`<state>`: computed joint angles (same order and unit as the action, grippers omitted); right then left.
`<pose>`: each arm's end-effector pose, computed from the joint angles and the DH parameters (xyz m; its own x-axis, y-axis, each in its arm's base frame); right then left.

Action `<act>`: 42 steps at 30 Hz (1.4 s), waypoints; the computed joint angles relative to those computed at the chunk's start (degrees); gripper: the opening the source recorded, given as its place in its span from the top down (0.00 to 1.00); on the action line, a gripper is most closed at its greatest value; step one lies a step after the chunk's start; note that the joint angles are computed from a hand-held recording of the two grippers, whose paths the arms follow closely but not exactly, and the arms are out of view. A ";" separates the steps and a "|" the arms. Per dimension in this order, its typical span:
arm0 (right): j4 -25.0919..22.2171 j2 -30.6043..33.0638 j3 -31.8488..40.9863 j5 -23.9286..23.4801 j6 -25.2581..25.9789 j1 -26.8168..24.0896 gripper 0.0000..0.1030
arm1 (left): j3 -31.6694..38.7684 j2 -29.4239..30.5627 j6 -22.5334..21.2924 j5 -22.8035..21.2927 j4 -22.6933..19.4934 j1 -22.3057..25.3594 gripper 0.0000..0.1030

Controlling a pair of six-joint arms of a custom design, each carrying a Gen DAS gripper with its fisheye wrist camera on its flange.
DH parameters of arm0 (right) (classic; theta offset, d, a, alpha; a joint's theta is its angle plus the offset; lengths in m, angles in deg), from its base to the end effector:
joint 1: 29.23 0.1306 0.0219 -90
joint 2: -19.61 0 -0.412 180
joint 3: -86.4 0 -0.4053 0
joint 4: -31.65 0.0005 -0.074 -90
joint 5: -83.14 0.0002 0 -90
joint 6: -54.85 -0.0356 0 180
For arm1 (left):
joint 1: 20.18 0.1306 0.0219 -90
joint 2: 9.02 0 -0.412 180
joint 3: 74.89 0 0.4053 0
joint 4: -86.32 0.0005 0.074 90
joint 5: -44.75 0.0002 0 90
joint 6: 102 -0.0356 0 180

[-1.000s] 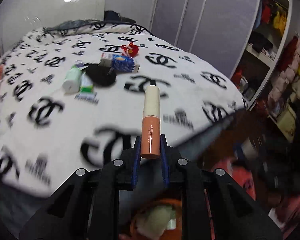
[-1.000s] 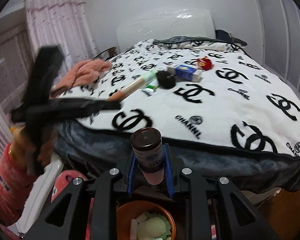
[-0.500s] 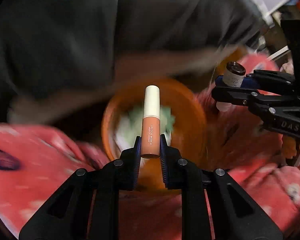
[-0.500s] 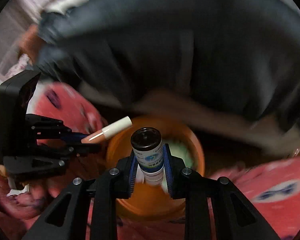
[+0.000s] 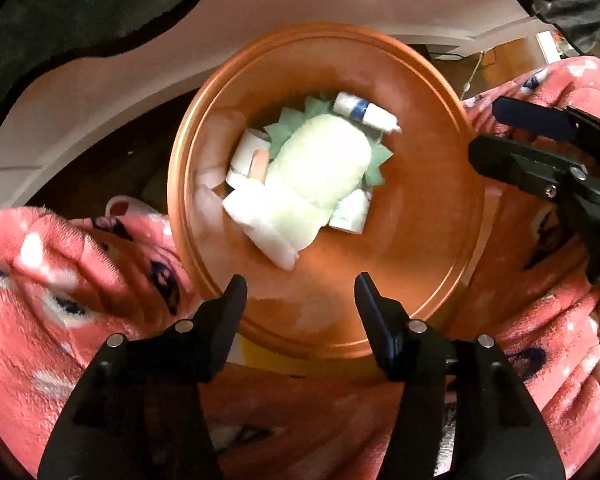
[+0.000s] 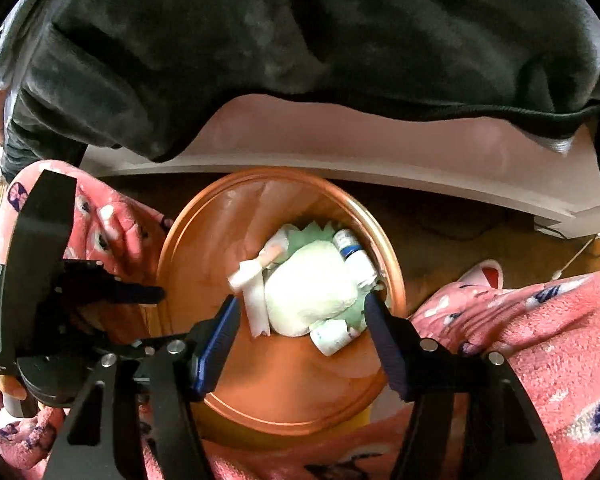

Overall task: Collect trash
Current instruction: 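Carry the lip balm and eye-drop bottle to the orange bin and release both, then move both open tools back toward the items on the bed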

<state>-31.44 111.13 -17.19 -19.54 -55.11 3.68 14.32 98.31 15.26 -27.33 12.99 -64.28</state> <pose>0.3706 0.2485 0.3303 -0.9662 -0.2286 -0.1189 -0.2531 0.9285 0.2718 0.3704 -0.3749 0.2900 -0.9389 0.3030 0.1634 0.2548 0.9309 -0.2618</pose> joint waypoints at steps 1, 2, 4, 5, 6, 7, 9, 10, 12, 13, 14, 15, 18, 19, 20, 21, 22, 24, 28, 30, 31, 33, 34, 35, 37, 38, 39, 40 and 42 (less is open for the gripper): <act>0.20 -0.25 -0.19 -0.08 -0.37 -0.17 0.38 | -0.21 -0.22 0.24 0.24 0.40 0.12 0.44; 0.53 0.08 -0.03 -0.23 -0.58 -0.52 0.38 | -0.50 -0.49 0.44 0.58 0.81 0.20 0.43; 1.22 -0.06 -0.08 -0.41 -1.61 -0.95 0.38 | -1.38 -1.31 1.36 0.46 1.95 0.23 0.42; 1.41 0.00 0.01 -0.41 -1.89 -0.93 0.38 | -1.49 -1.64 1.43 0.06 2.34 0.16 0.42; 1.53 -0.12 -0.01 -0.28 -2.10 -0.98 0.38 | -1.97 -1.98 1.38 -0.22 2.89 0.05 0.42; 1.68 -0.15 0.00 -0.10 -2.22 -1.05 0.38 | -2.09 -2.12 1.46 -0.61 3.11 -0.12 0.42; 2.06 -0.57 -0.22 0.21 -2.65 -1.12 0.38 | -1.99 -2.47 1.41 -1.92 3.26 -0.62 0.42; 2.32 -0.82 -0.30 0.49 -2.93 -1.06 0.38 | -2.14 -2.69 1.45 -2.73 3.51 -0.86 0.42; 2.96 -1.48 -0.47 1.13 -3.04 -1.09 0.36 | -1.90 -3.33 1.45 -4.97 3.84 -1.43 0.42; 3.47 -2.08 -0.56 1.58 -3.09 -1.00 0.34 | -1.92 -3.86 1.51 -6.28 4.21 -1.74 0.42; 4.10 -2.88 -0.68 2.56 -3.23 -0.79 0.34 | -2.08 -4.36 1.61 -7.37 4.63 -1.95 0.42; 4.76 -3.72 -0.80 3.55 -3.37 -0.59 0.33 | -2.31 -5.29 1.85 -9.14 5.29 -2.31 0.42; 6.98 -6.99 -0.90 7.56 -3.23 0.04 0.29 | -2.57 -8.22 1.64 -14.74 6.68 -3.24 0.41; 7.62 -8.31 -0.67 9.37 -3.02 0.23 0.27 | -2.35 -8.97 1.31 -16.70 6.66 -3.58 0.39; 8.03 -8.98 -0.45 9.96 -2.93 0.22 0.27 | -2.05 -9.87 0.91 -18.94 6.67 -3.89 0.39; 8.39 -9.92 -0.06 10.80 -2.86 0.18 0.26 | -1.54 -10.69 0.52 -21.00 6.47 -4.07 0.39; 8.72 -10.77 0.45 11.63 -2.63 0.15 0.25 | -1.06 -11.33 0.25 -22.34 6.37 -4.02 0.39; 9.46 -12.10 1.47 12.92 -1.83 0.21 0.24 | 0.16 -13.08 -0.07 -24.48 6.67 -3.63 0.39; 11.61 -14.38 3.43 15.48 0.13 0.26 0.21 | 4.05 -15.78 -1.84 -27.61 8.37 -1.97 0.38; 12.87 -15.04 4.50 16.11 0.64 0.01 0.18 | 6.74 -16.09 -3.31 -29.48 9.31 -0.90 0.27; 13.70 -15.29 5.13 16.37 0.84 -0.12 0.15 | 8.12 -16.23 -4.18 -30.82 10.03 -0.25 0.25; 15.18 -15.46 6.23 16.51 0.78 -0.35 0.15 | 11.52 -15.70 -5.53 -33.09 11.59 1.48 0.25; 16.40 -15.53 6.97 16.47 0.81 -0.76 0.14 | 13.32 -15.12 -5.91 -33.02 12.23 2.48 0.24; 16.76 -15.63 7.52 16.70 0.73 -0.85 0.13 | 15.26 -14.37 -6.26 -32.63 12.86 3.50 0.23; 18.28 -15.12 9.01 16.73 1.08 -1.57 0.12 | 20.27 -11.67 -7.16 -32.52 14.65 5.83 0.13; 18.40 -14.82 9.69 16.84 1.23 -1.80 0.12 | 23.98 -9.18 -7.54 -33.25 15.20 7.14 0.13; 18.52 -14.28 10.44 16.98 1.28 -2.06 0.12 | 26.80 -7.03 -8.02 -33.66 15.34 7.85 0.13; 18.51 -13.76 11.16 16.69 1.12 -2.36 0.12 | 31.20 -3.68 -9.48 -33.64 14.99 8.94 0.13; 18.59 -12.99 11.82 16.03 0.72 -2.79 0.12 | 39.46 2.45 -11.42 -32.59 13.41 11.05 0.13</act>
